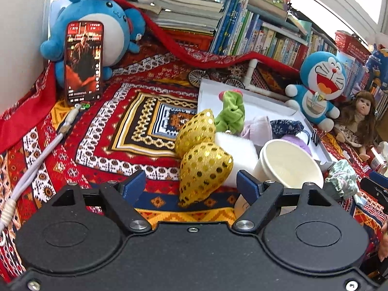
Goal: Organize soft objects
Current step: 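Withdraw both tools and move the left gripper toward the gold sequined bow, then grasp the gold sequined bow with the left gripper while the right gripper grasps the light-blue tissue pack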
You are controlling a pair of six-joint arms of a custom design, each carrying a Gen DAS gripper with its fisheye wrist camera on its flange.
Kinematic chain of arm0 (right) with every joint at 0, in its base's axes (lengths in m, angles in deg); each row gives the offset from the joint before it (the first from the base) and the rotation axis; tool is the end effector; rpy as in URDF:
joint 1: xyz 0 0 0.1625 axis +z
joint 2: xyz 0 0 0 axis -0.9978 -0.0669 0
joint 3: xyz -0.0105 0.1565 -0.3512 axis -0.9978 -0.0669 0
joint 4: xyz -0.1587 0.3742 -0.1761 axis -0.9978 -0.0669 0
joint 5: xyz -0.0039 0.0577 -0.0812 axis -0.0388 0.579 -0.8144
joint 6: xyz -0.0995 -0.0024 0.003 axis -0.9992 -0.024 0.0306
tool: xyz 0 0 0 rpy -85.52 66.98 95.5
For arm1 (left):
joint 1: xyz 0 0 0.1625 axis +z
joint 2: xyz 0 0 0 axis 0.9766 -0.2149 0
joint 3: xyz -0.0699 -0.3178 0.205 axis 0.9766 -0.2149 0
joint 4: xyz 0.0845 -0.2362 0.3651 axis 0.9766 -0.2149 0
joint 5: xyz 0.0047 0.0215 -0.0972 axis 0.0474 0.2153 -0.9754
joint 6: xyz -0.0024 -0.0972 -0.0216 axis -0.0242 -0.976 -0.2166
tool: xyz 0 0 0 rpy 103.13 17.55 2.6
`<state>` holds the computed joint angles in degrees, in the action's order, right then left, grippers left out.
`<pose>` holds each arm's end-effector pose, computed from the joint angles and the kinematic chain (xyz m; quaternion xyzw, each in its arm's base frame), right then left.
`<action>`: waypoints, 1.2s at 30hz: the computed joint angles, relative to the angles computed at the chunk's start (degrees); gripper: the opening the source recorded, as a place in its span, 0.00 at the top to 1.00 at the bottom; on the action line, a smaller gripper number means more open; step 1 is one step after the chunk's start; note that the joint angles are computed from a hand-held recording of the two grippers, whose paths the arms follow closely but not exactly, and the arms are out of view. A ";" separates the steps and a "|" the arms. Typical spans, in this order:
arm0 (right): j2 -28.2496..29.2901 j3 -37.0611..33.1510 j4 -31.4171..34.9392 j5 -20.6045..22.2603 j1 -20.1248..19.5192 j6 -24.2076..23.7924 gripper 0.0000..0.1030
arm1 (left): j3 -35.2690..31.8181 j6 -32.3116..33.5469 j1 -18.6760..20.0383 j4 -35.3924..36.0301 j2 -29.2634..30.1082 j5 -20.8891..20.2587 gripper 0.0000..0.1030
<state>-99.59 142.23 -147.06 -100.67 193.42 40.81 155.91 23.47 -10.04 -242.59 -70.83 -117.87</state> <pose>0.2995 -0.5594 -0.0013 0.3854 -0.8190 0.4045 0.1307 0.0410 -0.4535 0.4023 -0.0179 0.8244 -0.4734 0.3098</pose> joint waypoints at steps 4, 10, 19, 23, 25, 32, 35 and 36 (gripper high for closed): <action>-0.19 0.87 -0.80 -1.27 -0.54 0.80 0.00 | 0.00 -2.85 0.88 0.58 -0.19 -1.49 0.27; -0.43 1.81 -1.95 -3.07 -1.38 2.05 0.00 | -1.02 -8.06 2.85 0.58 -0.02 -5.88 0.29; 0.94 1.45 -5.18 -6.44 -1.92 0.65 0.00 | -2.00 -9.64 3.79 -1.47 2.65 -5.69 0.35; 0.79 1.91 -5.75 -7.31 -2.19 0.46 0.00 | -1.79 -8.65 3.50 -3.55 3.32 -3.91 0.36; 0.66 2.03 -5.64 -7.89 -2.36 0.57 0.00 | -1.44 -7.19 3.04 -5.06 3.58 -2.18 0.36; 0.77 2.12 -5.83 -9.18 -2.71 1.40 0.00 | -0.79 -0.16 1.00 -12.51 5.30 5.51 0.36; 0.96 2.05 -6.12 -9.81 -2.72 1.36 0.00 | -0.99 5.84 0.01 -17.87 7.49 10.06 0.35; 1.04 1.99 -6.26 -10.10 -2.70 1.30 0.00 | -1.24 7.76 -0.15 -19.21 8.38 11.79 0.36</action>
<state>-98.55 144.23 -153.32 -110.76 190.71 42.12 154.67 31.23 -10.19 -261.79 -62.45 -106.08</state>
